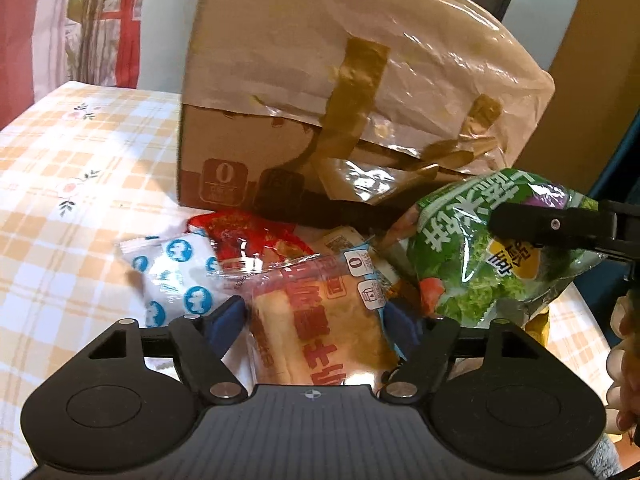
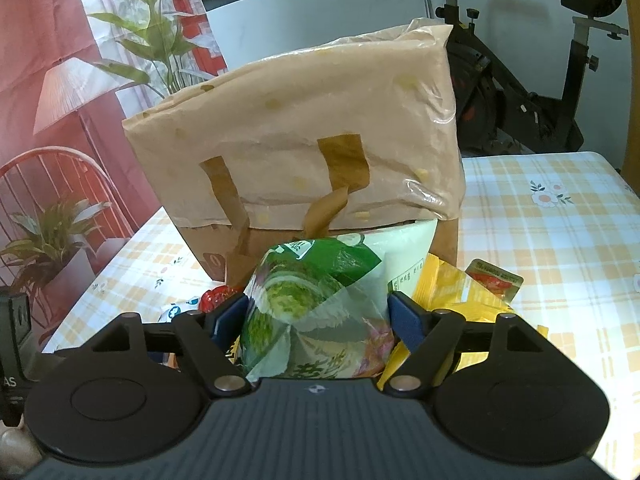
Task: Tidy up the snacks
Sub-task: 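Lift the cracker bag with right tool while left tool lifts the bread packet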
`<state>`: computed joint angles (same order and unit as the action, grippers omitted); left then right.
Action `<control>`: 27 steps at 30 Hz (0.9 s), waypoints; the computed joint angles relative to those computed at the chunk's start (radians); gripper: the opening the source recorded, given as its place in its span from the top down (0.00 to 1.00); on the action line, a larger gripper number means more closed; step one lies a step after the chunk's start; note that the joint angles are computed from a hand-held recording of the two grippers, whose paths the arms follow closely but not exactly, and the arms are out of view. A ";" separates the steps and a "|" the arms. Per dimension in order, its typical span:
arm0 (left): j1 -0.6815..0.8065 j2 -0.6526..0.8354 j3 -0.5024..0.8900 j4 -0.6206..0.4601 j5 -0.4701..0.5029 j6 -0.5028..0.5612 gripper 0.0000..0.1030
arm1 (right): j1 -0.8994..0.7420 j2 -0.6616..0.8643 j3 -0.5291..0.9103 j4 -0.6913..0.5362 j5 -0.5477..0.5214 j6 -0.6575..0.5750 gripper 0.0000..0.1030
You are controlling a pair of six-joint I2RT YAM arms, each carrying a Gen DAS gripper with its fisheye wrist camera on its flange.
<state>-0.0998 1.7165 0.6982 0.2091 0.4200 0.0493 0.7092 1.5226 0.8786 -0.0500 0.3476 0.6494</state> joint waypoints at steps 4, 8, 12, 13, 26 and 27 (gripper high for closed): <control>0.036 -0.017 0.007 -0.034 0.005 0.002 0.24 | 0.001 0.001 0.002 -0.003 -0.001 0.004 0.24; 0.068 -0.036 0.003 -0.040 -0.026 0.009 0.24 | 0.001 0.001 0.002 -0.006 -0.002 0.009 0.24; 0.084 -0.026 0.021 -0.041 -0.061 -0.032 0.24 | 0.000 -0.002 -0.004 -0.001 -0.004 0.012 0.24; 0.083 -0.026 0.024 -0.044 -0.064 -0.039 0.24 | 0.001 -0.002 -0.006 0.001 -0.004 0.013 0.24; 0.017 -0.040 0.046 -0.134 -0.110 -0.112 0.17 | 0.000 0.005 -0.011 0.005 -0.022 0.030 0.24; 0.006 -0.035 0.048 -0.140 -0.126 -0.107 0.16 | 0.000 0.006 -0.010 0.003 -0.023 0.030 0.24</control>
